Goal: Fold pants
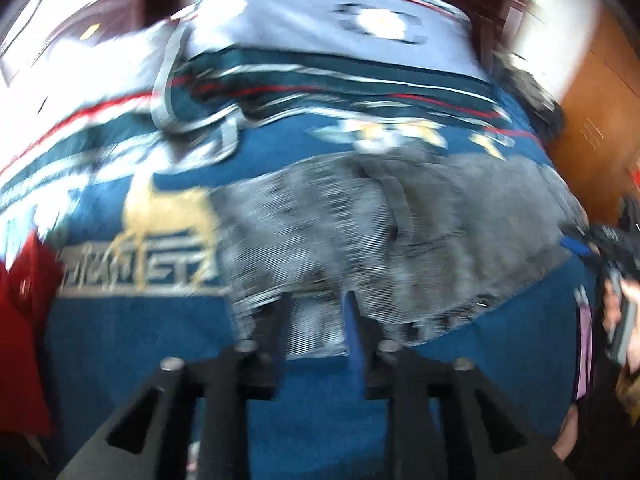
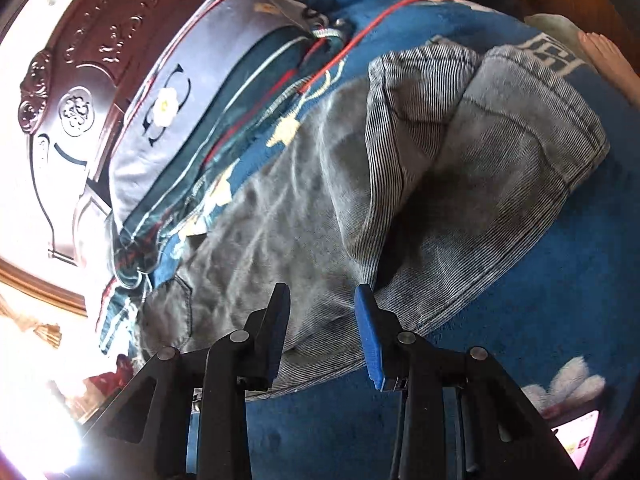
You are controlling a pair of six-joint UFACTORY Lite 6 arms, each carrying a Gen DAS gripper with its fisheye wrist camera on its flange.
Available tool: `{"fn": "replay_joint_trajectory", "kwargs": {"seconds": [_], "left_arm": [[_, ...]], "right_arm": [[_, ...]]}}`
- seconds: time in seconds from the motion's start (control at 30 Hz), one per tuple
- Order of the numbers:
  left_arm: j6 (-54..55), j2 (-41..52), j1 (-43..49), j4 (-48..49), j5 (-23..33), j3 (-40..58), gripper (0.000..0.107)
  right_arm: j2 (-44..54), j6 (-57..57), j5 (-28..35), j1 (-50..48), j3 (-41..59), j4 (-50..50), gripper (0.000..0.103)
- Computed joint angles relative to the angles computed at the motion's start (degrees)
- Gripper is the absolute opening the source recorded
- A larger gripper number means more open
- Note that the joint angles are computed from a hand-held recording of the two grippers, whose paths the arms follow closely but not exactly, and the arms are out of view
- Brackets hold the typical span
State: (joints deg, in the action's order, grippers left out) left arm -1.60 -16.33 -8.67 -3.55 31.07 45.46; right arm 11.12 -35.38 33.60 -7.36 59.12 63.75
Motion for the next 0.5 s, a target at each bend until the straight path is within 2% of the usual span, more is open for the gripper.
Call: {"fn": "replay_joint_trajectory", "kwargs": {"seconds": [0.03,0.07,0.1,0.27,0.5], "left_arm": [[-0.86,0.59,-3.16,0.96,-0.58,0.56,0.048],[-2.48,1.77,-6.18,2.47,-1.10,1.50,0.053],[-3.98,3.94,-10.01,4.33,-1.82,2.91,0.053],[-9.22,15.96,-22.22,13.73,-3.40,10.01,0.053],[-12.27,27.73,-27.45,20.66,-3.04,16.14,0.053]], "right_arm": [[0.34,0.17,-0.82,0.36,0.03,0.09,0.047],[0.06,0.31,-1.38,0.21,-0.18,-0.16,0.058],[-0.18,0.36,-2.53,0.36,-0.31,-0.23,0.060],[0.96,-1.44,-2.20,-1.67,0.88,-0.36,0.060],[4.73,-5.38,-1.43,-2.74,2.68,1.49,0.060]]}}
